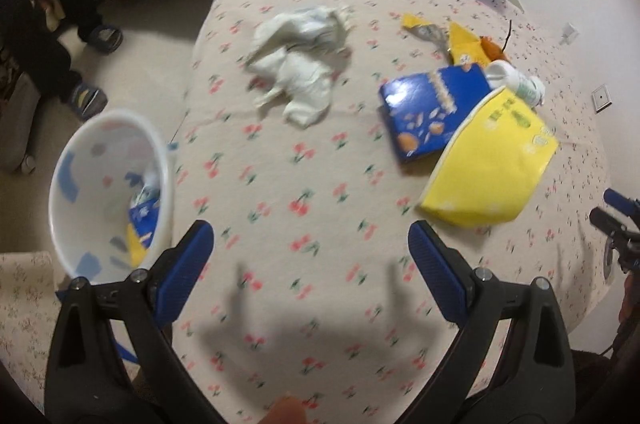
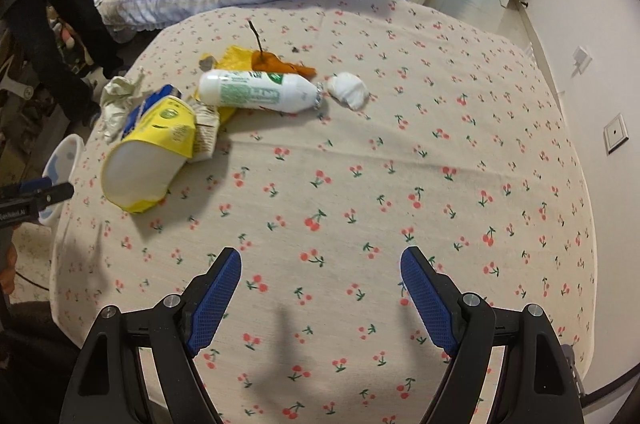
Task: Collect trash
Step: 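Grasp the crumpled white cloth with the left tool while the right tool approaches the yellow cup, then grasp the yellow-and-white cup with the right tool while the left tool holds the cloth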
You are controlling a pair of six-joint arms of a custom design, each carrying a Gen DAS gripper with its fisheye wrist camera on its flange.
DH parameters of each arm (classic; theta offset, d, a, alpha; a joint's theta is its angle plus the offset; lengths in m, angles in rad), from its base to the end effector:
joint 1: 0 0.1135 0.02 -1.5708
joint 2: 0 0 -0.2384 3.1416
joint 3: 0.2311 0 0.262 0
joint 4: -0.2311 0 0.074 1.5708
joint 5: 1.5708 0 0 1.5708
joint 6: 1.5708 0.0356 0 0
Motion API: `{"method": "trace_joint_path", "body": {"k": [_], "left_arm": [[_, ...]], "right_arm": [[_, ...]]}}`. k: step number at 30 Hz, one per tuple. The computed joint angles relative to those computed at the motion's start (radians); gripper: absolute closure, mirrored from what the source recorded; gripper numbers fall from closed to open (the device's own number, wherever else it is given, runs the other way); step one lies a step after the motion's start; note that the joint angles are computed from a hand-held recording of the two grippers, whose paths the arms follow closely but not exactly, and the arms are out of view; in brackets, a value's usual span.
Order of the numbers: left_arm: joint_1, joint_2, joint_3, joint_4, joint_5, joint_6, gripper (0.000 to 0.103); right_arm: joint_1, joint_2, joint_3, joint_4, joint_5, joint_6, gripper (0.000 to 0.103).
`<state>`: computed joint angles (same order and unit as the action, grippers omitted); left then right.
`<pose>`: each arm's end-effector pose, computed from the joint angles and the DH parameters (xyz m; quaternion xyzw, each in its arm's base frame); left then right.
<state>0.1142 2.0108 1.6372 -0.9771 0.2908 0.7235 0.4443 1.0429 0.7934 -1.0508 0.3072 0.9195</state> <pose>0.4030 0.0359 0.1865 0.3102 0.9334 -0.0874 0.1578 0.1768 0.0723 0.2106 0.2505 0.9468 -0.0337 0.1990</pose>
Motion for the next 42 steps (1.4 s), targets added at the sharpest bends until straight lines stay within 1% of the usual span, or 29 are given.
{"method": "trace_joint_path", "body": {"k": [4,7,10,11,12,13,14,16,17,18,20,22,24,25,26,27,33,39,42], "left_arm": [[-0.040,0.034,0.029,0.068,-0.011,-0.035,0.005],[-0.052,0.093,0.092,0.109,-0.015,-0.092,0.005],[-0.057,0.163,0.170,0.129,0.001,-0.156,0.006],[-0.061,0.182,0.188,0.136,0.004,-0.177,0.008],[-0.062,0.198,0.204,0.138,0.007,-0.197,0.014],[-0.064,0.221,0.229,0.133,0.014,-0.223,0.018],[-0.066,0.241,0.249,0.125,0.019,-0.243,0.023],[-0.074,0.287,0.299,0.097,0.028,-0.283,0.029],[-0.079,0.304,0.317,0.089,0.037,-0.300,0.034],[-0.083,0.315,0.328,0.087,0.044,-0.313,0.038],[-0.091,0.324,0.335,0.094,0.053,-0.337,0.042],[-0.098,0.337,0.348,0.091,0.058,-0.355,0.050],[-0.104,0.352,0.365,0.072,0.065,-0.359,0.064],[-0.108,0.333,0.335,0.093,0.057,-0.357,0.068],[-0.114,0.319,0.316,0.101,0.045,-0.346,0.081],[-0.119,0.322,0.321,0.091,0.038,-0.336,0.087],[-0.107,0.319,0.336,0.028,0.035,-0.287,0.092],[-0.063,0.312,0.363,-0.048,0.049,-0.243,0.092],[-0.041,0.297,0.357,-0.065,0.055,-0.217,0.092]], "right_arm": [[-0.009,-0.008,-0.013,0.003,-0.010,0.004,0.019],[-0.023,-0.016,-0.022,0.012,-0.020,0.006,0.019],[-0.041,-0.004,-0.020,0.024,-0.026,0.000,0.019],[-0.047,0.001,-0.018,0.028,-0.028,-0.003,0.019],[-0.055,0.008,-0.015,0.034,-0.030,-0.007,0.019],[-0.064,0.016,-0.012,0.040,-0.032,-0.013,0.019],[-0.073,0.024,-0.009,0.047,-0.034,-0.017,0.019],[-0.089,0.040,-0.003,0.057,-0.036,-0.026,0.019],[-0.095,0.049,0.001,0.062,-0.036,-0.028,0.019],[-0.101,0.055,0.003,0.065,-0.037,-0.029,0.019],[-0.114,0.068,0.005,0.073,-0.041,-0.029,0.019],[-0.127,0.078,0.006,0.080,-0.044,-0.029,0.019],[-0.142,0.089,0.006,0.087,-0.047,-0.030,0.019],[-0.150,0.093,0.005,0.092,-0.050,-0.030,0.019],[-0.157,0.095,0.004,0.096,-0.053,-0.031,0.019],[-0.168,0.098,0.004,0.102,-0.061,-0.028,0.019],[-0.188,0.136,0.041,0.138,-0.091,-0.015,0.019],[-0.119,0.203,0.139,0.166,-0.091,0.006,0.019],[-0.090,0.253,0.184,0.210,-0.113,0.017,0.019]]}}
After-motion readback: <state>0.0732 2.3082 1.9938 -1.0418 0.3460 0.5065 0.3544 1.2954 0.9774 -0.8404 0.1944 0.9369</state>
